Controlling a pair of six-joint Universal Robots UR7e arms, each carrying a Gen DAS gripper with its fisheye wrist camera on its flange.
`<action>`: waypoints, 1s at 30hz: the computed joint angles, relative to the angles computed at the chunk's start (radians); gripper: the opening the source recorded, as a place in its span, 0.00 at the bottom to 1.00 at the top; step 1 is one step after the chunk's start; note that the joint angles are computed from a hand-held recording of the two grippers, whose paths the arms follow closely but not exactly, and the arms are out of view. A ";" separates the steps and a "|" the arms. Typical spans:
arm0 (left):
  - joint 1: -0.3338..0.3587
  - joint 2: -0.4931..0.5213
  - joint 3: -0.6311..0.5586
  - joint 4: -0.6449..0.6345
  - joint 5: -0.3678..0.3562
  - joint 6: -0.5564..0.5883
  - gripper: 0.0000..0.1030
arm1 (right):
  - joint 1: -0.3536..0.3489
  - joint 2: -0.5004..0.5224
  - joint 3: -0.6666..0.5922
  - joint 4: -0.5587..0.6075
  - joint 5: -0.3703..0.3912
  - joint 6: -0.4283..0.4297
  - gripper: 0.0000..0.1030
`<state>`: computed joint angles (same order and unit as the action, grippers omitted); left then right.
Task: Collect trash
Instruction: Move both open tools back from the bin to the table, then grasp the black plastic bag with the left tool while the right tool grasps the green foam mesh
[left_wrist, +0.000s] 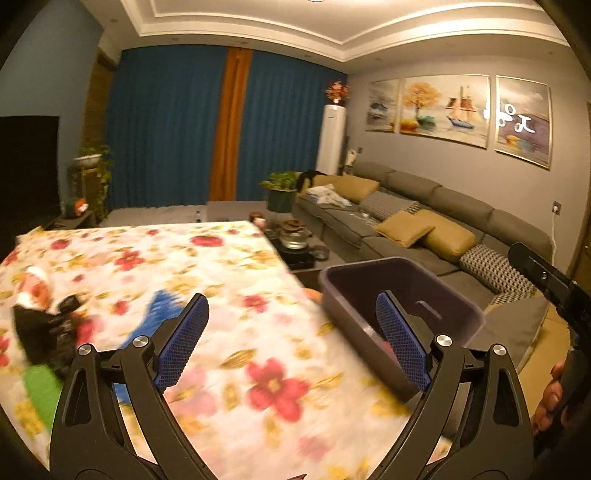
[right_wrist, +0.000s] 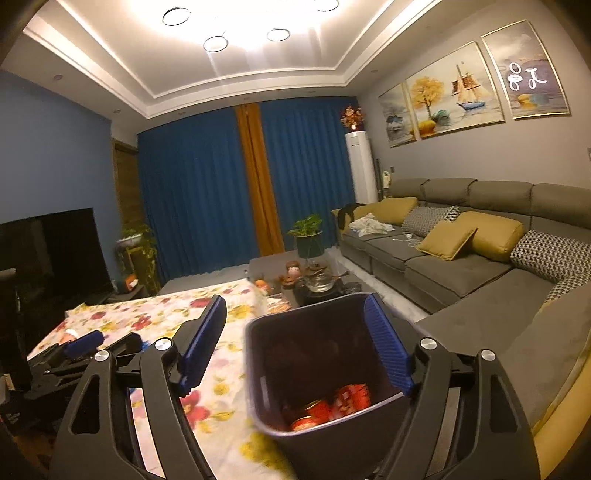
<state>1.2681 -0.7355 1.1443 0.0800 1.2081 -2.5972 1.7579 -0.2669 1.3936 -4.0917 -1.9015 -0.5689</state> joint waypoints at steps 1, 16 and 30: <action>0.004 -0.018 0.022 -0.017 -0.013 0.002 0.88 | 0.007 0.008 -0.004 0.005 -0.001 0.000 0.73; 0.114 -0.265 0.240 -0.166 -0.147 0.007 0.88 | 0.121 0.165 -0.181 0.247 0.013 -0.011 0.73; 0.194 -0.372 0.243 -0.212 -0.168 -0.002 0.88 | 0.183 0.363 -0.506 0.594 0.014 0.006 0.73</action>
